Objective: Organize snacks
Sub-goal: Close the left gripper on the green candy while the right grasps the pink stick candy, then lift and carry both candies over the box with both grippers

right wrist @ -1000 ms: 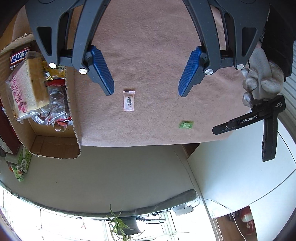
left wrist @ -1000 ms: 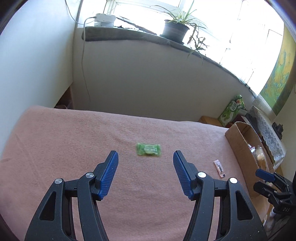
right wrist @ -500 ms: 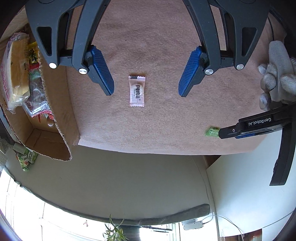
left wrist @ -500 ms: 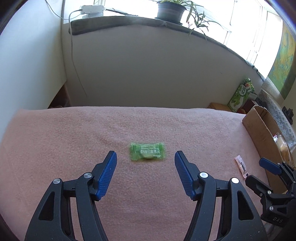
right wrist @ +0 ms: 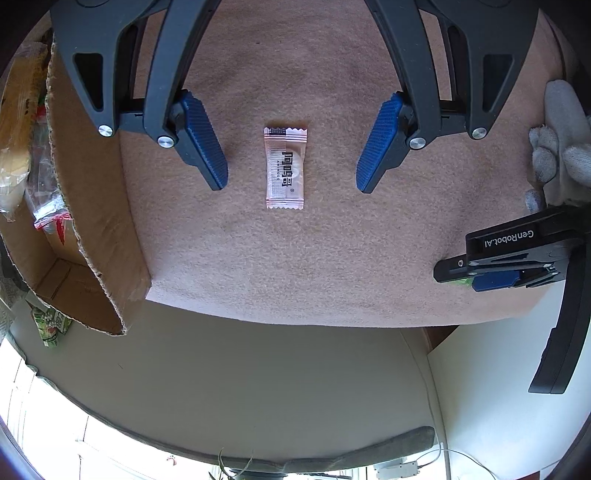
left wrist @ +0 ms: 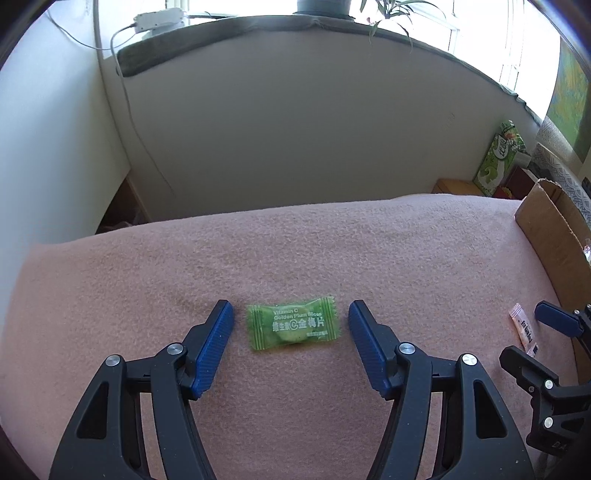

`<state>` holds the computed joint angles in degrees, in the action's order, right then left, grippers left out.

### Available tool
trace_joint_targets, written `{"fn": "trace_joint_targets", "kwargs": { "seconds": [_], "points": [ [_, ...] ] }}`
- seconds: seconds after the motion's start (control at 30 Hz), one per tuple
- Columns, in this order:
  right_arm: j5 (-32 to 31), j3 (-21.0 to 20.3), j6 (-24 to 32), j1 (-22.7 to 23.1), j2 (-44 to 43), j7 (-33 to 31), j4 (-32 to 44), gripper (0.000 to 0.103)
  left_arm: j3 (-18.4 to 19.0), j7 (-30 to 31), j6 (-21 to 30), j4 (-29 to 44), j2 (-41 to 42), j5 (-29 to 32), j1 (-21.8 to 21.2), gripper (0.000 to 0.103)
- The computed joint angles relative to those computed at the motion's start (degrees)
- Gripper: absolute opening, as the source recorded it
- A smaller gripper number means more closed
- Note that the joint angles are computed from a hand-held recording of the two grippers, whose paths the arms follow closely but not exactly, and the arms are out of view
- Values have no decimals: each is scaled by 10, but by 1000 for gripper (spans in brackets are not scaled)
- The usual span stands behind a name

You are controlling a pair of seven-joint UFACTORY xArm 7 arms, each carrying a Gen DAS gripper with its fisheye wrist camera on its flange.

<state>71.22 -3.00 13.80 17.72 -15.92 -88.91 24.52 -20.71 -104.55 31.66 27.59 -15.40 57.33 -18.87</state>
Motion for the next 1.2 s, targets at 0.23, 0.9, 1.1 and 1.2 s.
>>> {"fn": "trace_joint_targets", "kwargs": {
  "seconds": [0.23,0.9,1.1,1.2],
  "points": [
    [-19,9,-12,6,17,21,7,68,-1,2,-6,-7,-10,4,3,50],
    [18,4,20,-15,4,-20,5,20,-20,29,-20,-33,-48,-12,-2,27],
    [-2,-18,73,-42,-16,-19,2,19,-50,38,-2,-41,-77,-28,-8,27],
    [-21,-28,98,-57,-29,-17,-2,19,-60,49,3,-46,-97,-42,-18,27]
  ]
}}
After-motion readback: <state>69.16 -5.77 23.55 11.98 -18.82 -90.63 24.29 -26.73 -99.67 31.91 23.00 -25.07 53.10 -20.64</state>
